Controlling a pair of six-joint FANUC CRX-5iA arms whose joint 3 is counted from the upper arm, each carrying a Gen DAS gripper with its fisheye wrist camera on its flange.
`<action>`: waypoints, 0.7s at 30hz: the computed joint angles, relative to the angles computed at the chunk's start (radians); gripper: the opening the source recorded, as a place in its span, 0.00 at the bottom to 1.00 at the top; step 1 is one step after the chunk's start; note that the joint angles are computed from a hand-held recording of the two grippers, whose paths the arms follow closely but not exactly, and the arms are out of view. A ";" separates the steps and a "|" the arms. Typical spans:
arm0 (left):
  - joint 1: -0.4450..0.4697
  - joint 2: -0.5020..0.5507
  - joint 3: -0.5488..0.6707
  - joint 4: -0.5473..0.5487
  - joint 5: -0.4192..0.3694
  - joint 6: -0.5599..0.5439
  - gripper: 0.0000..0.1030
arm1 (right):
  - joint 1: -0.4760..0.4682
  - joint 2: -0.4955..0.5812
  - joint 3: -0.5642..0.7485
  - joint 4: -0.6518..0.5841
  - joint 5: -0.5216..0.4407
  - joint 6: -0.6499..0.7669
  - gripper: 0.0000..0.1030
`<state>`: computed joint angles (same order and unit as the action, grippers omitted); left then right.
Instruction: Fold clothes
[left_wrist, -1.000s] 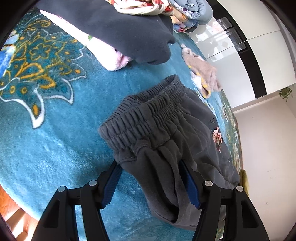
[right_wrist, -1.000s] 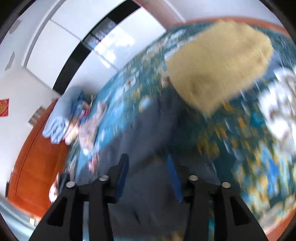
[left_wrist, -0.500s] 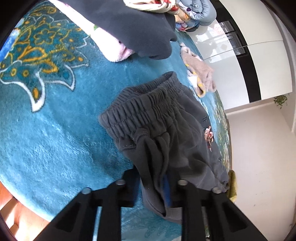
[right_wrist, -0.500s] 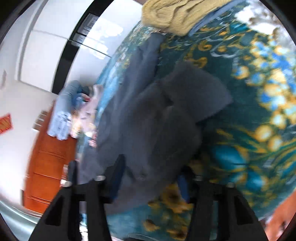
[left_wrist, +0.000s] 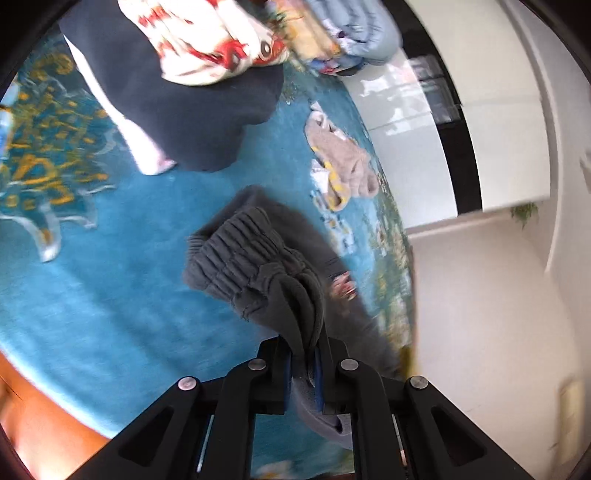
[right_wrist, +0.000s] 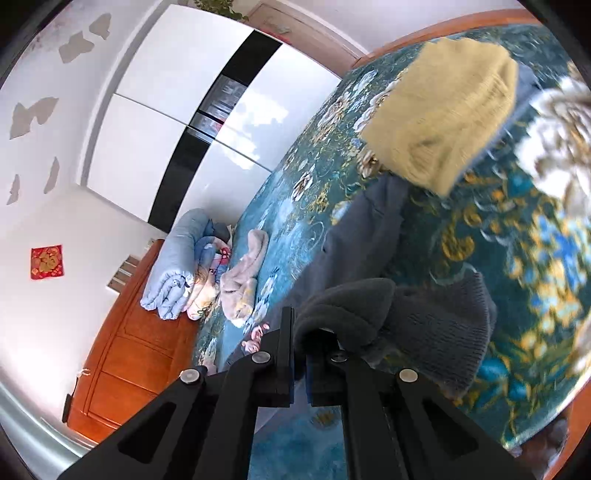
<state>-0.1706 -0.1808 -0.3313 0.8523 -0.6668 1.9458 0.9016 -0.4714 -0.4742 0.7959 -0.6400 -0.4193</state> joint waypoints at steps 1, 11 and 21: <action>0.002 0.039 0.022 0.056 -0.001 -0.004 0.12 | -0.026 0.038 0.052 -0.051 -0.002 0.055 0.04; 0.025 0.404 0.422 -0.104 -0.100 0.229 0.25 | -0.310 0.488 0.656 -0.614 -0.251 0.573 0.04; 0.029 0.553 0.592 -0.199 -0.173 0.268 0.42 | -0.418 0.687 0.816 -0.777 -0.307 0.667 0.04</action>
<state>-0.1421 0.3724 0.2606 0.6529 -0.8401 2.2141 0.4832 0.2161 0.3416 0.0192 -0.9469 0.2475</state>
